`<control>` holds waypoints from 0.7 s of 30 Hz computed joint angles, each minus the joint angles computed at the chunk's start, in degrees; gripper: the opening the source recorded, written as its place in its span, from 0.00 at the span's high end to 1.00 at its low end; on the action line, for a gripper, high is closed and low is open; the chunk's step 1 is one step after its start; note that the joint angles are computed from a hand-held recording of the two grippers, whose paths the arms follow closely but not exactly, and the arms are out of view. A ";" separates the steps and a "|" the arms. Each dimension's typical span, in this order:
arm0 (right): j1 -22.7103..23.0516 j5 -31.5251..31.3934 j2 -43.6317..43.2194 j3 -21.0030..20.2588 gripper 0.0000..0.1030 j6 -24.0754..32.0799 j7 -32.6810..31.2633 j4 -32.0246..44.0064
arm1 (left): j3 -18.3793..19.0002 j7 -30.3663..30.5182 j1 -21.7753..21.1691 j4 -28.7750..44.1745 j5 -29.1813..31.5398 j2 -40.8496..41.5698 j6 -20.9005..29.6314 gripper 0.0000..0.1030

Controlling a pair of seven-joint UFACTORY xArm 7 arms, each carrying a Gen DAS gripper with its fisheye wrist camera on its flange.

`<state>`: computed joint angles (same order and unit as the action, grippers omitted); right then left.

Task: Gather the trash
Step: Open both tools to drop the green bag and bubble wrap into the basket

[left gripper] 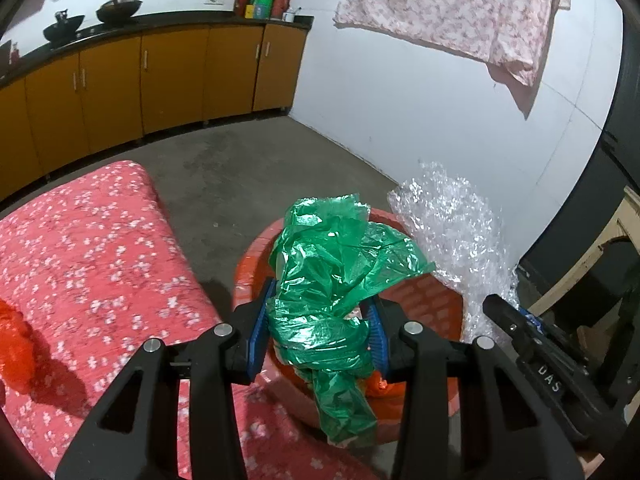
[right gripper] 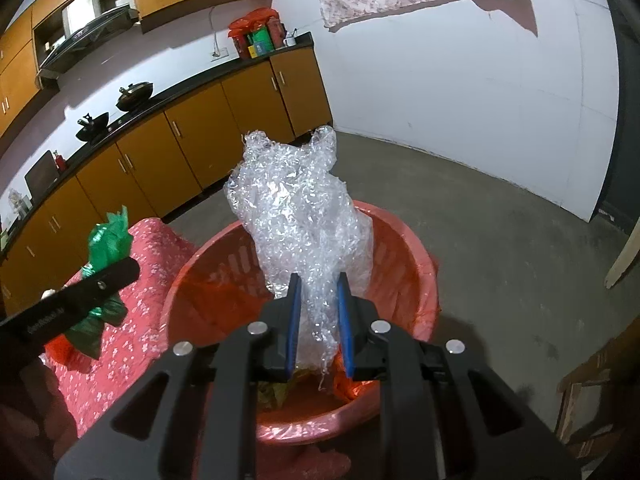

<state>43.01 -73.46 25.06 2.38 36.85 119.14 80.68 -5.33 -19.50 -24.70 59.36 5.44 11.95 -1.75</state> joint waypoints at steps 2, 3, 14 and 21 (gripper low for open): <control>-0.12 -0.18 -0.05 -0.15 0.82 -0.13 0.49 -0.19 | -1.01 0.66 0.56 1.14 -0.34 1.01 0.46 0.59; -0.18 -0.24 -0.04 -0.19 0.82 -0.17 0.70 -0.25 | -1.37 1.02 0.74 1.66 -0.48 1.50 0.64 0.59; 0.10 -0.79 1.14 -0.55 0.81 -0.71 1.60 0.69 | -2.10 2.91 0.37 5.98 -1.53 5.32 2.24 0.56; 0.65 -3.08 0.57 -0.63 0.60 0.02 4.79 -0.73 | -1.86 2.54 0.88 4.95 -2.44 5.23 2.49 0.33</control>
